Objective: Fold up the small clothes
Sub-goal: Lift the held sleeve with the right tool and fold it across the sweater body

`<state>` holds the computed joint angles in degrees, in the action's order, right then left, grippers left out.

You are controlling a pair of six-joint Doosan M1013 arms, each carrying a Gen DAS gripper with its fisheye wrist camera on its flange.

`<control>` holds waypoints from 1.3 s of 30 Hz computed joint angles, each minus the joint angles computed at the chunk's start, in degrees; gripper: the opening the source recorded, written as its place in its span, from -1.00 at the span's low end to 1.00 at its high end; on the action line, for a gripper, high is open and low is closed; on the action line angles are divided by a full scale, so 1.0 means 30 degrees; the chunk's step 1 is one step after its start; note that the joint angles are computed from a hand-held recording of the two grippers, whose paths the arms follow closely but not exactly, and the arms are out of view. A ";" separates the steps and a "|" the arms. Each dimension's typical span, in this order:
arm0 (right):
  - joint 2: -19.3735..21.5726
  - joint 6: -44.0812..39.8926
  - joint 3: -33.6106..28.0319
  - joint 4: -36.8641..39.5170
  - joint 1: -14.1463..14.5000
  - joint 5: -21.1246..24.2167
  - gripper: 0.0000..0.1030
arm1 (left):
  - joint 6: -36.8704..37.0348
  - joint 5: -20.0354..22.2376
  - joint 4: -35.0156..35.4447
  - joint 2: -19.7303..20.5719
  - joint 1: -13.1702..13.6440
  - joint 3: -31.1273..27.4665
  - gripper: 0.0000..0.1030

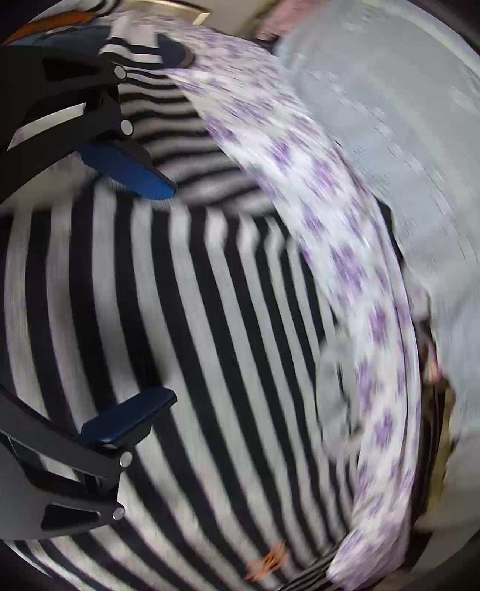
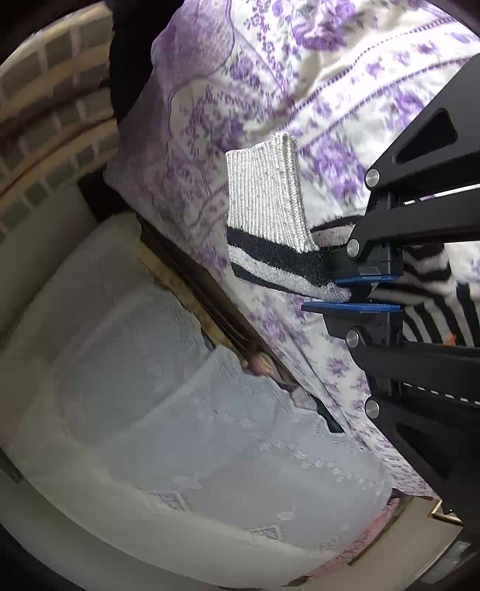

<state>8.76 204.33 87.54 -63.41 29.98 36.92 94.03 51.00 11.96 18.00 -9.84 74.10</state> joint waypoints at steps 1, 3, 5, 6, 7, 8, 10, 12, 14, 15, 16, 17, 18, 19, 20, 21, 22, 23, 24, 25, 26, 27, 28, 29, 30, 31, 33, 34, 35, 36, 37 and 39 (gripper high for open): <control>0.0167 -0.0470 -0.0323 0.0236 0.0080 0.0020 -0.83 | -0.0259 0.0011 0.0123 0.0050 0.0200 -0.0043 0.92; 0.0454 -0.1386 -0.0893 0.0754 0.0229 0.0056 -0.83 | -0.1132 0.0094 0.0583 0.0198 0.0675 -0.0155 0.92; 0.0781 -0.2310 -0.1533 0.1235 0.0416 0.0276 -0.83 | -0.1498 0.0265 0.0133 0.0324 0.1206 -0.0302 0.92; 0.0939 -0.2633 -0.1838 0.1395 0.0523 0.0401 -0.83 | -0.1632 0.0408 -0.0398 0.0457 0.1524 -0.0458 0.92; 0.1104 -0.3007 -0.2173 0.1616 0.0614 0.0479 -0.83 | -0.1714 0.0451 -0.0947 0.0520 0.1789 -0.0488 0.92; 0.1267 -0.3254 -0.2479 0.1752 0.0709 0.0552 -0.83 | -0.1662 0.0513 -0.1570 0.0604 0.2031 -0.0549 0.92; 0.1542 -0.3806 -0.3012 0.2045 0.0877 0.0573 -0.83 | -0.1152 0.0809 -0.3218 0.0895 0.2456 -0.0795 0.92; 0.1863 -0.4550 -0.3606 0.2379 0.1079 0.0677 -0.83 | -0.0983 0.0661 -0.3413 0.0979 0.2507 -0.0799 0.92; 0.2259 -0.5335 -0.4305 0.2713 0.1294 0.0814 -0.83 | -0.1006 0.0376 -0.2988 0.0936 0.2405 -0.0704 0.92; 0.2430 -0.5628 -0.4573 0.2867 0.1365 0.0785 -0.83 | -0.1089 0.0185 -0.2766 0.0882 0.2358 -0.0598 0.92; 0.2636 -0.5990 -0.4888 0.3103 0.1433 0.0708 -0.83 | -0.1133 0.0116 -0.2724 0.0914 0.2344 -0.0610 0.92; 0.2826 -0.6283 -0.5162 0.3300 0.1499 0.0642 -0.83 | -0.1163 0.0041 -0.2711 0.0833 0.2343 -0.0488 0.92; 0.3056 -0.6683 -0.5500 0.3600 0.1570 0.0575 -0.83 | -0.1175 0.0014 -0.2802 0.0801 0.2359 -0.0441 0.92; 0.3258 -0.7038 -0.5795 0.3883 0.1631 0.0528 -0.83 | -0.1170 -0.0044 -0.2852 0.0681 0.2376 -0.0297 0.92; 0.3485 -0.7448 -0.6115 0.4220 0.1693 0.0464 -0.83 | -0.1131 -0.0068 -0.2916 0.0652 0.2409 -0.0265 0.92; 0.3751 -0.7921 -0.6531 0.4589 0.1772 0.0483 -0.83 | -0.1143 -0.0109 -0.2910 0.0645 0.2410 -0.0250 0.92; 0.3981 -0.8457 -0.6870 0.5027 0.1832 0.0412 -0.83 | -0.1140 -0.0135 -0.2874 0.0640 0.2410 -0.0242 0.92; 0.4159 -0.8885 -0.7110 0.5360 0.1878 0.0357 -0.83 | -0.1197 -0.0189 -0.2769 0.0657 0.2379 -0.0250 0.92; 0.4372 -0.9337 -0.7408 0.5687 0.1947 0.0351 -0.83 | -0.1235 -0.0243 -0.2672 0.0650 0.2358 -0.0228 0.92; 0.4618 -0.9934 -0.7747 0.6129 0.2026 0.0354 -0.83 | -0.1265 -0.0309 -0.2589 0.0581 0.2355 -0.0135 0.92; 0.4833 -1.0520 -0.8046 0.6588 0.2067 0.0382 -0.83 | -0.1281 -0.0325 -0.2546 0.0583 0.2340 -0.0130 0.92; 0.5065 -1.1027 -0.8350 0.6994 0.2121 0.0448 -0.83 | -0.1290 -0.0312 -0.2550 0.0604 0.2337 -0.0160 0.92; 0.5342 -1.1655 -0.8708 0.7551 0.2173 0.0562 -0.83 | -0.1291 -0.0323 -0.2564 0.0598 0.2344 -0.0150 0.92; 0.5517 -1.2044 -0.8895 0.7945 0.2199 0.0597 -0.83 | -0.1281 -0.0330 -0.2588 0.0600 0.2354 -0.0147 0.92; 0.5748 -1.2574 -0.9157 0.8512 0.2227 0.0676 -0.83 | -0.1292 -0.0320 -0.2591 0.0621 0.2349 -0.0178 0.92; 0.5943 -1.2980 -0.9375 0.8965 0.2246 0.0772 -0.83 | -0.1305 -0.0361 -0.2543 0.0598 0.2343 -0.0137 0.92; 0.6293 -1.3738 -0.9706 0.9897 0.2258 0.0971 -0.83 | -0.1305 -0.0388 -0.2521 0.0588 0.2344 -0.0120 0.92; 0.6471 -1.4170 -0.9876 1.0387 0.2262 0.1098 -0.83 | -0.1323 -0.0399 -0.2490 0.0597 0.2335 -0.0129 0.92; 0.6592 -1.4507 -0.9959 1.0767 0.2261 0.1182 -0.83 | -0.1336 -0.0414 -0.2463 0.0607 0.2327 -0.0134 0.92; 0.6745 -1.4877 -1.0100 1.1162 0.2275 0.1284 -0.83 | -0.1317 -0.0452 -0.2462 0.0591 0.2337 -0.0101 0.92; 0.6911 -1.5344 -1.0262 1.1624 0.2287 0.1411 -0.83 | -0.1325 -0.0473 -0.2437 0.0592 0.2333 -0.0095 0.92; 0.7155 -1.5933 -1.0448 1.2127 0.2344 0.1619 -0.83 | -0.1351 -0.0522 -0.2380 0.0575 0.2323 -0.0059 0.92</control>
